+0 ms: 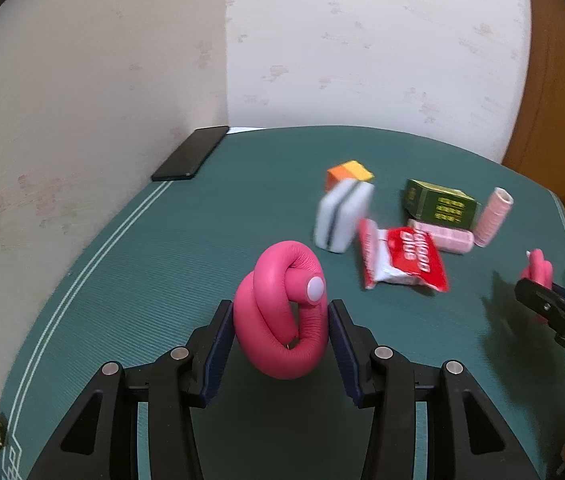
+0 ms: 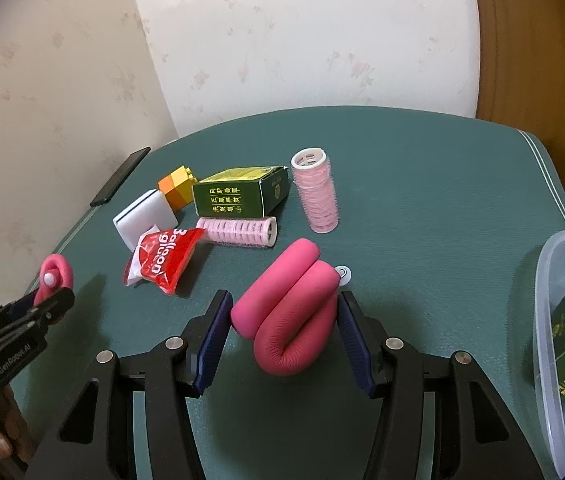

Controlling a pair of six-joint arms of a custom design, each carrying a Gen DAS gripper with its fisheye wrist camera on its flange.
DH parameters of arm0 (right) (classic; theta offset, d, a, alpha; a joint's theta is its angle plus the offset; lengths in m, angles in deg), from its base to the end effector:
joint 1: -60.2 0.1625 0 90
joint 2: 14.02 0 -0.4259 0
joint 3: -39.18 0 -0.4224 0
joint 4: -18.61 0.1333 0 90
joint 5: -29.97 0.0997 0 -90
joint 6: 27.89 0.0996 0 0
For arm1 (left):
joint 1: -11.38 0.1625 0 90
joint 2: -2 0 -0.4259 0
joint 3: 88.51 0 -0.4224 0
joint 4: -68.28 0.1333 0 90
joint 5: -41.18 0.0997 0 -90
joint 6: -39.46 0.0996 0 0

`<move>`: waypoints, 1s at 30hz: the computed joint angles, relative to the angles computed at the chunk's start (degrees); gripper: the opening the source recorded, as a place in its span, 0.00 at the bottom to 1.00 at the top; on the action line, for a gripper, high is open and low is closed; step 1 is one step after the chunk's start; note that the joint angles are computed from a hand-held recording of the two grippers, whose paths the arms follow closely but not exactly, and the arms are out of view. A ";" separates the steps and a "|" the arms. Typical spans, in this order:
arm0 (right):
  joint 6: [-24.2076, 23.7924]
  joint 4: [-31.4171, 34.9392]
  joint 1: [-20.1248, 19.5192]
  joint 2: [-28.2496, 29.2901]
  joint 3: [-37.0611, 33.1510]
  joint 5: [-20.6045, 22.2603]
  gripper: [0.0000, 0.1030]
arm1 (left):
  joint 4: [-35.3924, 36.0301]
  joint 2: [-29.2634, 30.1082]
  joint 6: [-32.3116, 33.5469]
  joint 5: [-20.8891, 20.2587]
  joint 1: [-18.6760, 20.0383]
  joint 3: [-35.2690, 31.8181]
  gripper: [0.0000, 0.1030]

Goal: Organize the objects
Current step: 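Carry the pink foam curler with the left gripper over the clear bowl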

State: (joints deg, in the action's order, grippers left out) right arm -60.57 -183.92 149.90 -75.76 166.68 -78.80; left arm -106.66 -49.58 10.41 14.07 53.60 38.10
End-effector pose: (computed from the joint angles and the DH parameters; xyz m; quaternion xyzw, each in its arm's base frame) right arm 0.0986 -0.5126 0.1605 0.1903 -0.8877 0.3330 0.2547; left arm -0.2062 -0.4868 0.0606 0.0938 0.8460 -0.3807 0.3614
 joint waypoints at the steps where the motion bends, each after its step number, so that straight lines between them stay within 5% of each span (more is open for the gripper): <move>1: -0.06 -0.25 -0.07 -0.24 0.30 0.17 0.53 | -0.02 0.34 0.16 -0.26 -0.39 -0.11 0.48; 30: -1.02 -6.94 -5.36 -12.25 9.22 7.00 0.53 | 4.17 8.88 4.29 -2.88 -7.55 -6.32 0.49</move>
